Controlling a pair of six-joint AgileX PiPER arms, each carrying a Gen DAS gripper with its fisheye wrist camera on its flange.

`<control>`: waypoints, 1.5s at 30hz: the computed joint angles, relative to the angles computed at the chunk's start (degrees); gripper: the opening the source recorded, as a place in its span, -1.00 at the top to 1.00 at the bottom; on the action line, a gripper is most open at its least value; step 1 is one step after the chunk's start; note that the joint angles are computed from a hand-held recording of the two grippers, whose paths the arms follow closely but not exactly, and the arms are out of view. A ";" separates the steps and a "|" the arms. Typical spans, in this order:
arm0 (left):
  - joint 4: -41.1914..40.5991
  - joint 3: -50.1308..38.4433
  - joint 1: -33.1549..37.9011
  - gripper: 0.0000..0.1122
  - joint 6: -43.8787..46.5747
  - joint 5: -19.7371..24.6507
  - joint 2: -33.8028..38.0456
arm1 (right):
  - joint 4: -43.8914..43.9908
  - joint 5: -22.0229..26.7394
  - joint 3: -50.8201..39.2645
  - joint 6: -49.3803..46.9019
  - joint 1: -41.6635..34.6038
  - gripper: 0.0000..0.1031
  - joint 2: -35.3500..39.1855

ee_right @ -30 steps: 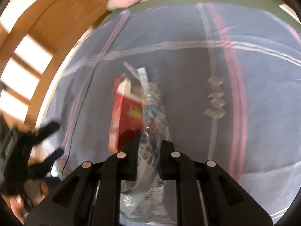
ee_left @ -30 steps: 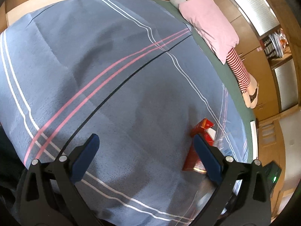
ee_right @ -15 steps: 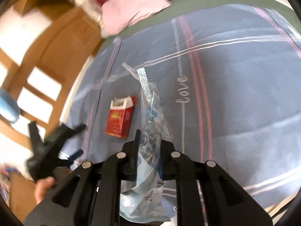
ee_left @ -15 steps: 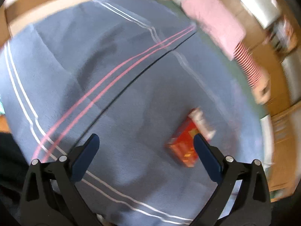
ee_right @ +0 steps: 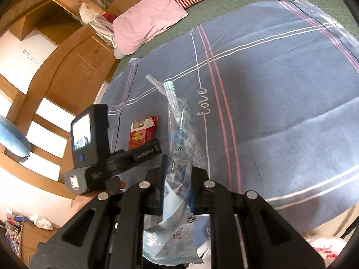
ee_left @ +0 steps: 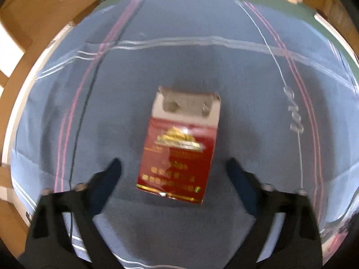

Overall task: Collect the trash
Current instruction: 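Grasp the red cigarette pack with the left tool while the right tool holds the clear wrapper, then drop the cigarette pack and clear wrapper into the white bag with both tools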

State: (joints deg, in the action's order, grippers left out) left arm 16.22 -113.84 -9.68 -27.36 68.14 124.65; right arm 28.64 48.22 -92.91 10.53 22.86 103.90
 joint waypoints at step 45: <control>10.33 39.12 -45.37 -0.03 -16.46 -8.15 -54.53 | -18.74 16.47 17.07 7.23 -9.81 -0.53 -48.12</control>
State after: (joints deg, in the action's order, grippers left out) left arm 26.55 -74.72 -55.05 -43.82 59.99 70.12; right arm 9.90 64.69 -75.84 17.76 13.04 55.78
